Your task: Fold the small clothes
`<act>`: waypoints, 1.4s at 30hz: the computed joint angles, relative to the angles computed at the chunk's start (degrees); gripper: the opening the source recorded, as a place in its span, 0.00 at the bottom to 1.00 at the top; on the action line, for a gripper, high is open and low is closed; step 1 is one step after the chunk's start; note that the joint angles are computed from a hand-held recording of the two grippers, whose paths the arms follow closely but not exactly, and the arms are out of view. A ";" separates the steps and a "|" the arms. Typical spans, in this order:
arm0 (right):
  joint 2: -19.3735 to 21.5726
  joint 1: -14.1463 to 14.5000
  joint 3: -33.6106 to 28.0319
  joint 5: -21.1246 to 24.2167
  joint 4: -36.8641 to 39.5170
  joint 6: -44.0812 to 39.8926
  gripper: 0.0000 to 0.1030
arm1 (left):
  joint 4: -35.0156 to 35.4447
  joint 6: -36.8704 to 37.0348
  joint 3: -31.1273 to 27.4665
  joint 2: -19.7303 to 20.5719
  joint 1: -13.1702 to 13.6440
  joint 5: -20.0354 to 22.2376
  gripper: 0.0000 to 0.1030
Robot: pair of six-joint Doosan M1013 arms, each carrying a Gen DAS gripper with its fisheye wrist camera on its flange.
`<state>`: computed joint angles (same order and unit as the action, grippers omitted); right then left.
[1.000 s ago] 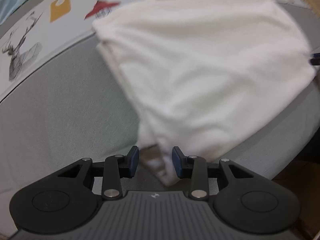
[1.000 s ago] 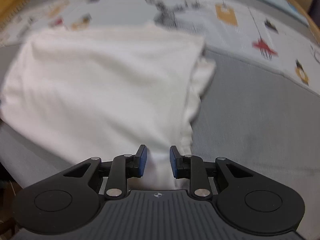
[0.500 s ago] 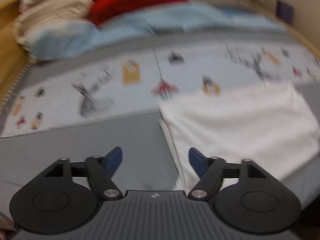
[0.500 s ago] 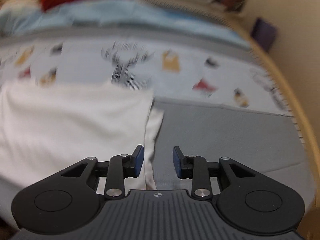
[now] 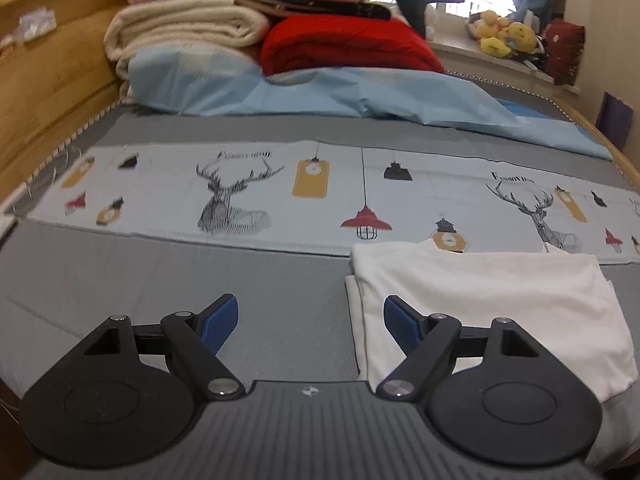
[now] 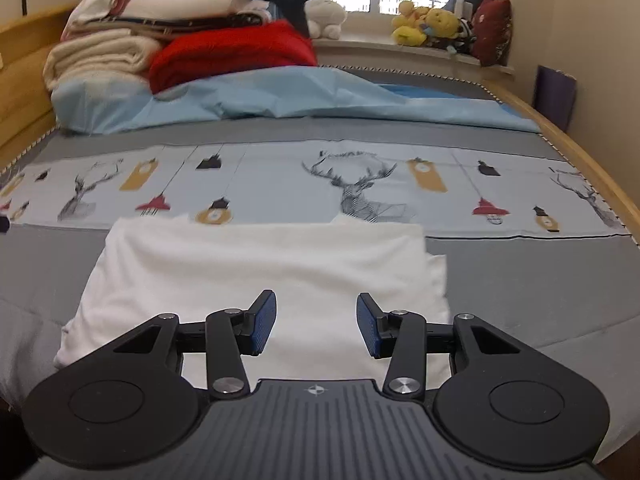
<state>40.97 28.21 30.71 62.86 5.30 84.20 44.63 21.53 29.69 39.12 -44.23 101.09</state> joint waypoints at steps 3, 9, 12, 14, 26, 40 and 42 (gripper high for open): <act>-1.35 0.83 3.46 -2.15 0.79 1.01 0.45 | -1.86 -2.95 2.97 -1.54 0.50 -0.79 0.82; -1.52 2.47 4.88 -1.78 4.37 -0.74 0.11 | -2.70 -5.81 6.14 -3.36 0.72 -1.31 0.82; -1.57 3.06 5.35 -2.02 9.41 -4.84 0.11 | -3.39 -6.69 7.54 -4.20 0.88 -1.15 0.82; -0.99 3.90 4.73 -0.69 13.26 -8.86 0.11 | -3.60 -7.82 8.71 -4.92 0.92 -1.24 0.82; 2.29 8.81 1.49 7.17 15.90 -20.64 0.21 | -7.15 -13.87 15.31 -9.02 1.81 -3.07 0.82; 2.58 13.57 5.18 6.28 9.53 -35.21 0.38 | -11.65 -15.04 21.04 -12.04 3.36 -6.89 0.82; 2.47 13.64 5.41 5.82 9.48 -35.45 0.37 | -11.80 -15.59 22.47 -12.66 3.51 -8.24 0.82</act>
<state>43.44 41.85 36.12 68.68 14.78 48.75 32.83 5.94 52.16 26.46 -40.72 92.85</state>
